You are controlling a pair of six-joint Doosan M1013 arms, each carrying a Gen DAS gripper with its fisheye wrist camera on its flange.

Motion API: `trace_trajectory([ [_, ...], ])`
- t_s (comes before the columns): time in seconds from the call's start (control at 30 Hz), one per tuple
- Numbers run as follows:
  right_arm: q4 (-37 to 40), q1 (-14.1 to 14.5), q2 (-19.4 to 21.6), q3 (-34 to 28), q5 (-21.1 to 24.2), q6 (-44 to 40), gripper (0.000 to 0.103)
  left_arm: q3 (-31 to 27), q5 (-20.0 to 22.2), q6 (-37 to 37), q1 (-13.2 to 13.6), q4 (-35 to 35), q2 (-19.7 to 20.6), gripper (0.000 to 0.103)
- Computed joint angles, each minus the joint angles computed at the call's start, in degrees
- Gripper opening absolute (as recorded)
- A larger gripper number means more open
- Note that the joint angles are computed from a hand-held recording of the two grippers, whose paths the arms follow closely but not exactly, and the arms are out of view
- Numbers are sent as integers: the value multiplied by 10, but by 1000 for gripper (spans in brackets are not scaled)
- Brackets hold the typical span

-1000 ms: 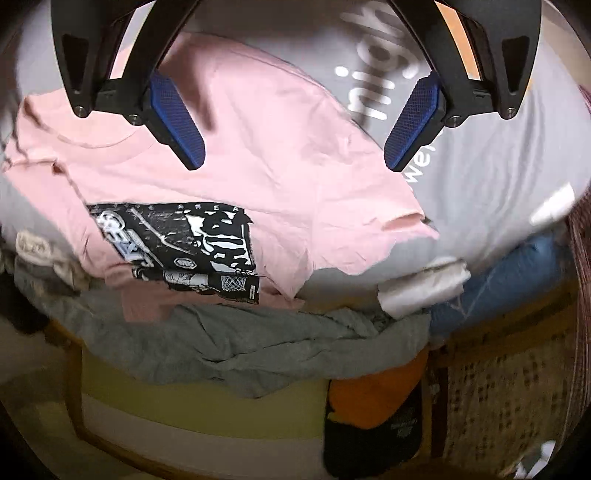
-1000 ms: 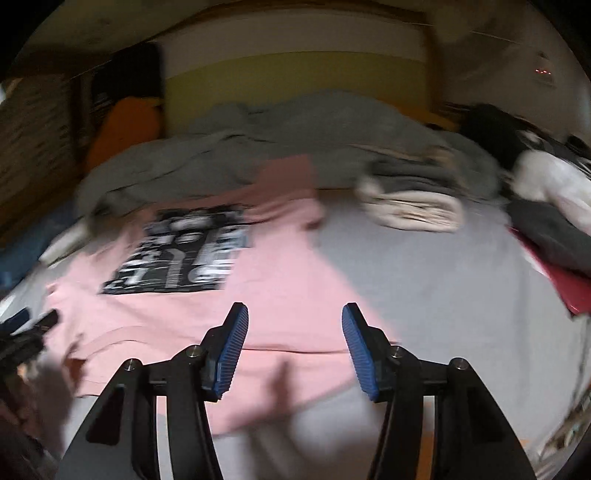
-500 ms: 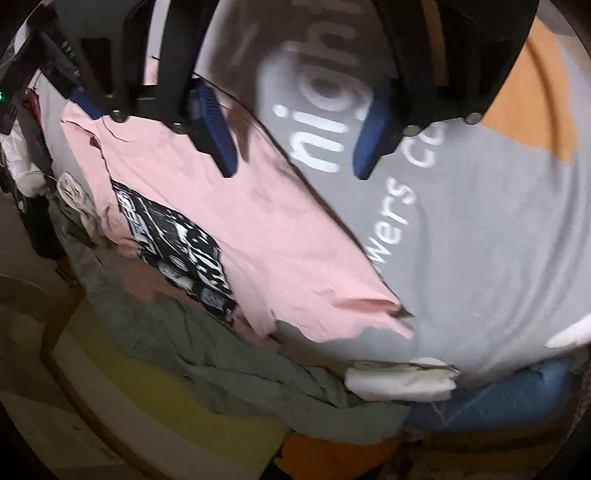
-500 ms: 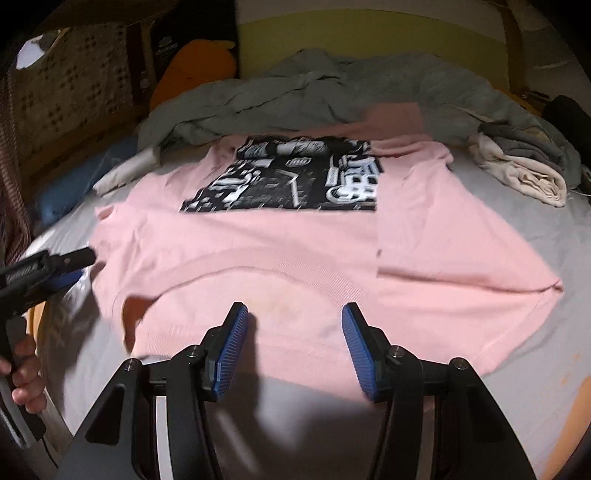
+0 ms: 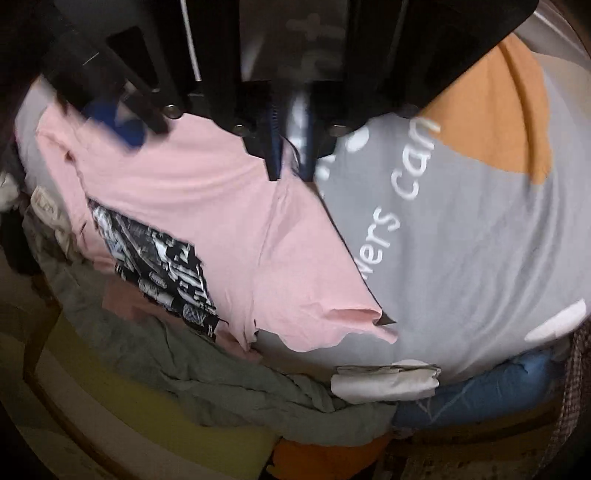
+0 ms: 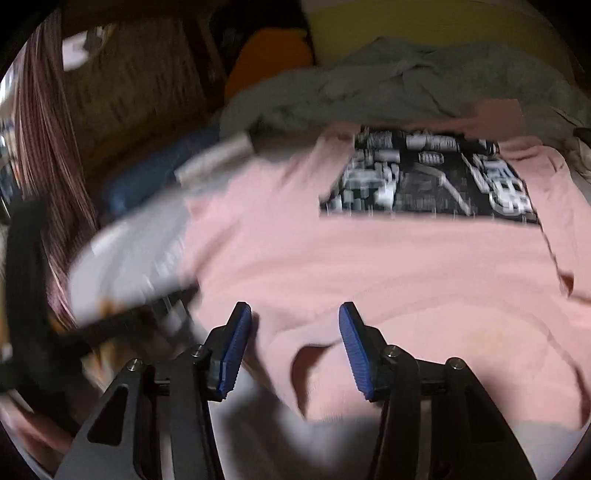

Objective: Fold small clothes

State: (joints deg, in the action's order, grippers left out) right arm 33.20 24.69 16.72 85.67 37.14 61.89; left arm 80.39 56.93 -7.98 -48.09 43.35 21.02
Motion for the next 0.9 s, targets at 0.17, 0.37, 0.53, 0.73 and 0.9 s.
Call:
trace_trajectory([
  [0.17,-23,19,-30,66,-129,-56,51,-20,34,-16,31,-35,-3,45],
  [0.37,37,4,-30,57,-94,-85,51,-15,-22,-28,98,-91,-6,45],
  [0.53,69,-8,-50,67,-152,-130,51,8,-94,-8,143,-124,-18,40],
  [0.73,45,-40,-52,47,-180,-28,51,-5,-138,42,133,-58,-16,1],
  [0.9,-119,-61,-42,32,-183,197,51,-66,-183,168,81,-26,6,1],
])
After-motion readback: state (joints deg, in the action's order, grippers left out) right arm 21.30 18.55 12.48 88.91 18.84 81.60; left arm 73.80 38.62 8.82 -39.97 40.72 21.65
